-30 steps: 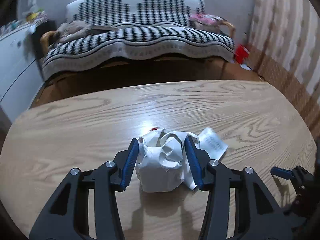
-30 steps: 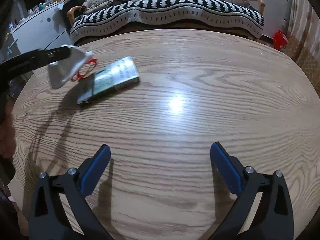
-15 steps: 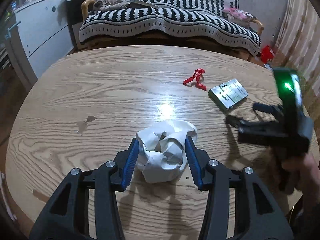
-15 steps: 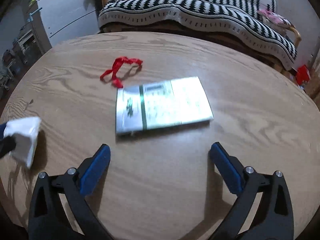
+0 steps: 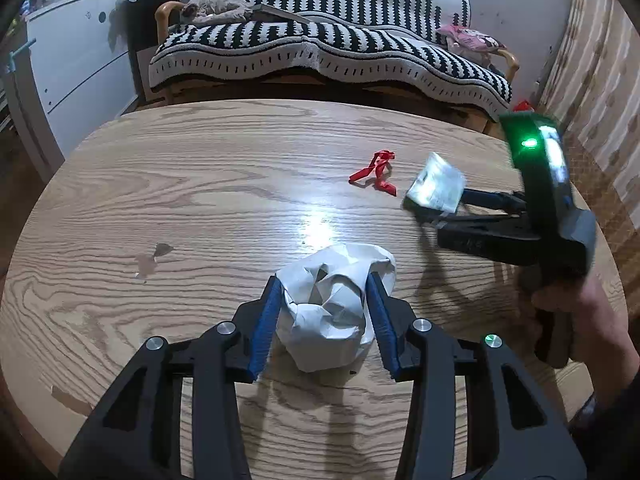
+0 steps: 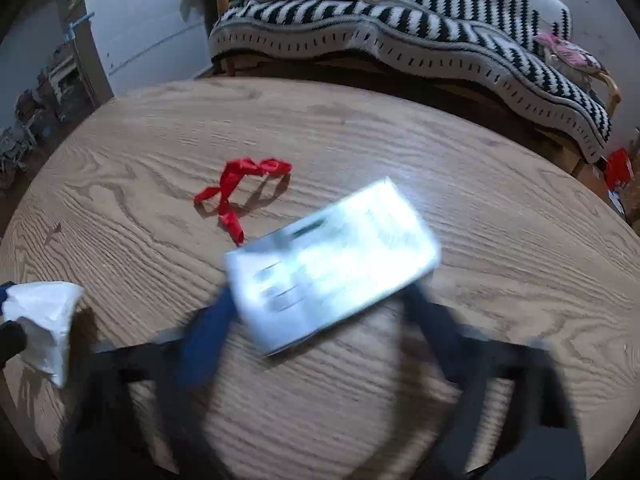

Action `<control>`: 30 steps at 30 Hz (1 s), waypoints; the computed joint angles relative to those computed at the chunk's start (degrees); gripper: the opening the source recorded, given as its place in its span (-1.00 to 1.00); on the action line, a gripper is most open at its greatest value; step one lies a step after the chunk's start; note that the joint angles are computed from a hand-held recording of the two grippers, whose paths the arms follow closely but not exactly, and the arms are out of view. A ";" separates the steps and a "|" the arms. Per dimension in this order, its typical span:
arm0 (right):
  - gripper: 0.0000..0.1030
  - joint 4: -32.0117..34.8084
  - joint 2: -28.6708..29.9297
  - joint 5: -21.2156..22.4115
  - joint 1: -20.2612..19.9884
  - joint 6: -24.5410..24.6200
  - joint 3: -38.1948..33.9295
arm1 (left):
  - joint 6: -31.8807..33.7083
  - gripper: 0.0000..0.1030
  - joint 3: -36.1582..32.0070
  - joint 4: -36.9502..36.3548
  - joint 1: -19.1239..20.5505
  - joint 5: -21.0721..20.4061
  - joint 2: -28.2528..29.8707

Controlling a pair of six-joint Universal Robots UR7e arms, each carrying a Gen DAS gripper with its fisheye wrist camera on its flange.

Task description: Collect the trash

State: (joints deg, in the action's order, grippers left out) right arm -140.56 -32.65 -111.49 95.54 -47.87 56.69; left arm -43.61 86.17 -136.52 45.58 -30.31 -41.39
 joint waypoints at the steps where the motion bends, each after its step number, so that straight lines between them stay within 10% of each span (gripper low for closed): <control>1: -0.57 0.51 -0.67 0.28 -0.09 0.91 0.50 | -0.37 -0.17 -0.01 0.26 -0.13 0.13 0.15; 9: -0.70 3.36 -5.00 1.00 -1.26 5.49 4.50 | -1.36 -0.17 -1.13 1.61 -1.25 -0.34 0.84; 10: -0.43 4.61 -4.96 1.80 -1.37 6.94 4.03 | -1.26 -0.17 -1.36 1.49 -1.35 -0.19 0.92; 12: 0.85 7.52 -4.98 3.29 -1.36 10.23 3.30 | -1.13 -0.17 -1.02 0.73 -1.44 -0.26 0.79; 18: 0.51 -4.39 -5.21 -2.22 0.00 6.22 9.88 | -1.96 -0.17 -0.12 1.07 -1.31 0.36 -0.18; 21: -0.65 -4.06 -7.37 -1.88 -0.22 7.38 12.19 | -2.72 -0.18 -0.01 2.61 -1.42 1.23 -0.45; 30: -0.85 -12.15 -24.09 -2.29 -3.18 5.51 29.57 | 4.50 -0.18 -5.60 0.86 -4.58 -2.59 5.63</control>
